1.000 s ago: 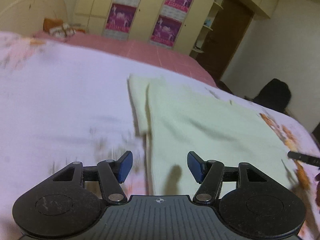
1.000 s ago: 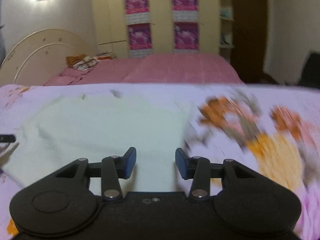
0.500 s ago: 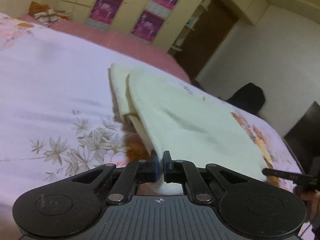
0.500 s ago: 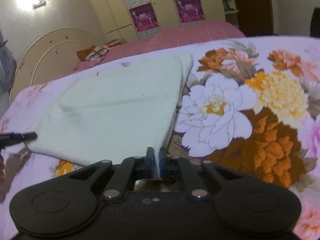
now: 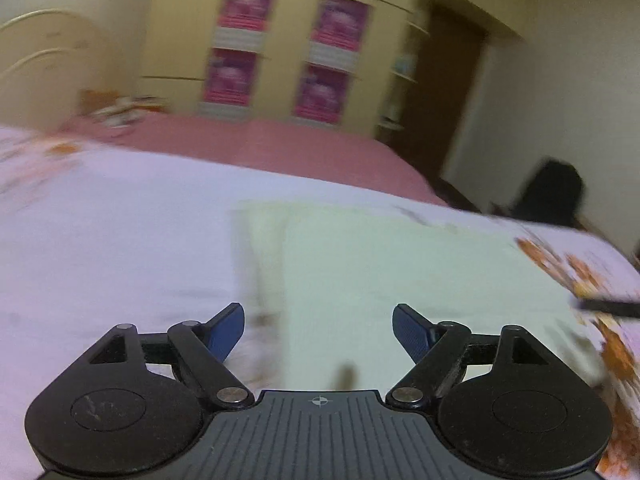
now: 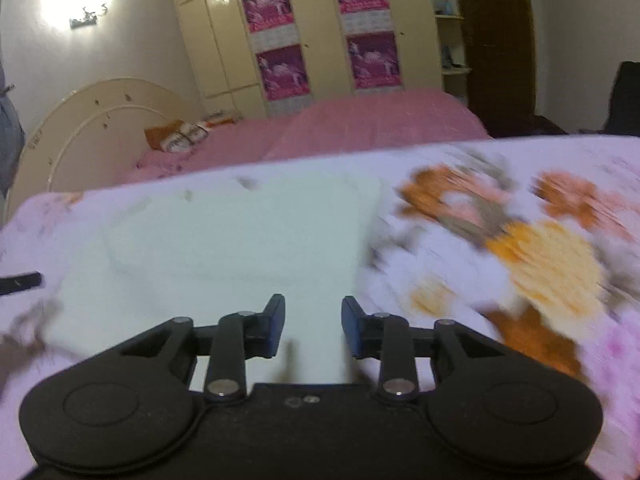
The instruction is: Fold small clothes
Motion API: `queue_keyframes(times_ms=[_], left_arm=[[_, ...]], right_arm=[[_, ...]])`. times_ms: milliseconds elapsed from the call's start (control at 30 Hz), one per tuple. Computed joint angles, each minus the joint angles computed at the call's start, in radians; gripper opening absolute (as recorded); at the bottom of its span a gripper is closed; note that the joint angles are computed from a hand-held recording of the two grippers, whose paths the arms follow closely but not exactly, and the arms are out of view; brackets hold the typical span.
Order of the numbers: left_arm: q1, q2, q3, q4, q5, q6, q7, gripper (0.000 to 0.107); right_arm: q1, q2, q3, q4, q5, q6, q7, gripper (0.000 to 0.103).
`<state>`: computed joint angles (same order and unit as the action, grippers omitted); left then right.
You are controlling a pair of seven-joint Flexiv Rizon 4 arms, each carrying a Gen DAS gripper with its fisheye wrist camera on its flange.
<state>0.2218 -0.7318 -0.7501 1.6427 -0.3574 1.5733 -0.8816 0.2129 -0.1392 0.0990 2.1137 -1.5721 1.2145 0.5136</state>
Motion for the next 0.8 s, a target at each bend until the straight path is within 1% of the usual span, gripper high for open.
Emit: queue_keyframes(times_ms=[33,67,100,133,200,233,267,300,333,400,433,467,500,533,567,600,633,667,700,733,767,800], left_arm=[[-0.06,-0.024,0.036,-0.055,0.009,-0.022,0.004,0.08],[-0.115,-0.042,0.075,-0.105,0.007,-0.043,0.0,0.08],[-0.174,-0.059,0.124,-0.157,-0.003,-0.064,-0.017,0.08],[-0.217,-0.076,0.158,-0.198,-0.017,-0.087,-0.03,0.08],[-0.312,-0.098,0.266,-0.278,-0.032,-0.143,-0.073,0.08],[-0.338,-0.106,0.295,-0.289,-0.051,-0.141,-0.064,0.08],[-0.336,-0.092,0.303,-0.268,-0.018,-0.129,-0.092,0.08],[-0.315,-0.082,0.279,-0.236,-0.041,-0.099,-0.055,0.08],[-0.283,-0.07,0.249,-0.201,-0.044,-0.074,-0.032,0.08],[-0.207,-0.042,0.2,-0.118,-0.017,-0.012,-0.015,0.08],[-0.145,-0.052,0.135,-0.089,0.009,0.007,-0.002,0.08],[-0.102,-0.047,0.086,-0.05,-0.03,0.024,0.055,0.08],[-0.081,-0.042,0.069,-0.032,-0.029,0.03,0.064,0.08],[-0.088,-0.04,0.085,-0.035,0.006,0.027,0.041,0.08],[-0.124,-0.032,0.129,-0.047,0.014,0.024,0.024,0.08],[-0.156,-0.023,0.17,-0.057,0.014,0.021,0.0,0.08],[-0.163,-0.023,0.177,-0.077,0.042,0.007,-0.04,0.08],[-0.156,-0.014,0.152,-0.063,0.021,0.015,-0.025,0.08],[-0.122,-0.008,0.095,-0.032,0.016,0.037,-0.004,0.08],[-0.094,-0.002,0.05,-0.003,0.029,0.051,0.002,0.08],[-0.075,0.005,0.021,0.024,0.048,0.054,0.008,0.08],[-0.069,0.015,0.01,0.048,0.067,0.057,0.009,0.08]], right_arm=[[0.01,-0.049,-0.01,-0.061,-0.037,0.008,0.008,0.03],[0.026,-0.103,-0.018,-0.125,-0.047,0.009,-0.018,0.03],[0.045,-0.147,-0.021,-0.174,-0.015,0.002,-0.074,0.03],[0.073,-0.204,-0.023,-0.233,0.058,-0.017,-0.176,0.029],[0.117,-0.271,-0.036,-0.301,0.162,-0.049,-0.317,0.029],[0.134,-0.3,-0.042,-0.326,0.203,-0.059,-0.38,0.031],[0.145,-0.313,-0.047,-0.332,0.237,-0.069,-0.425,0.031],[0.155,-0.315,-0.056,-0.328,0.251,-0.074,-0.448,0.032],[0.165,-0.3,-0.078,-0.306,0.218,-0.066,-0.428,0.032],[0.171,-0.242,-0.099,-0.234,0.189,-0.084,-0.401,0.032],[0.168,-0.21,-0.102,-0.195,0.172,-0.107,-0.379,0.032],[0.157,-0.174,-0.099,-0.149,0.155,-0.132,-0.35,0.031],[0.135,-0.141,-0.095,-0.109,0.126,-0.124,-0.31,0.029],[0.101,-0.115,-0.094,-0.075,0.067,-0.081,-0.24,0.029],[0.079,-0.106,-0.086,-0.065,0.047,-0.059,-0.215,0.029],[0.072,-0.108,-0.069,-0.069,0.072,-0.066,-0.247,0.029],[0.083,-0.113,-0.051,-0.082,0.126,-0.108,-0.31,0.03],[0.094,-0.12,-0.042,-0.097,0.151,-0.139,-0.328,0.032],[0.105,-0.116,-0.036,-0.104,0.161,-0.161,-0.321,0.034],[0.113,-0.109,-0.033,-0.107,0.141,-0.157,-0.286,0.035],[0.114,-0.104,-0.031,-0.107,0.122,-0.146,-0.26,0.035],[0.118,-0.102,-0.024,-0.11,0.112,-0.133,-0.234,0.037]])
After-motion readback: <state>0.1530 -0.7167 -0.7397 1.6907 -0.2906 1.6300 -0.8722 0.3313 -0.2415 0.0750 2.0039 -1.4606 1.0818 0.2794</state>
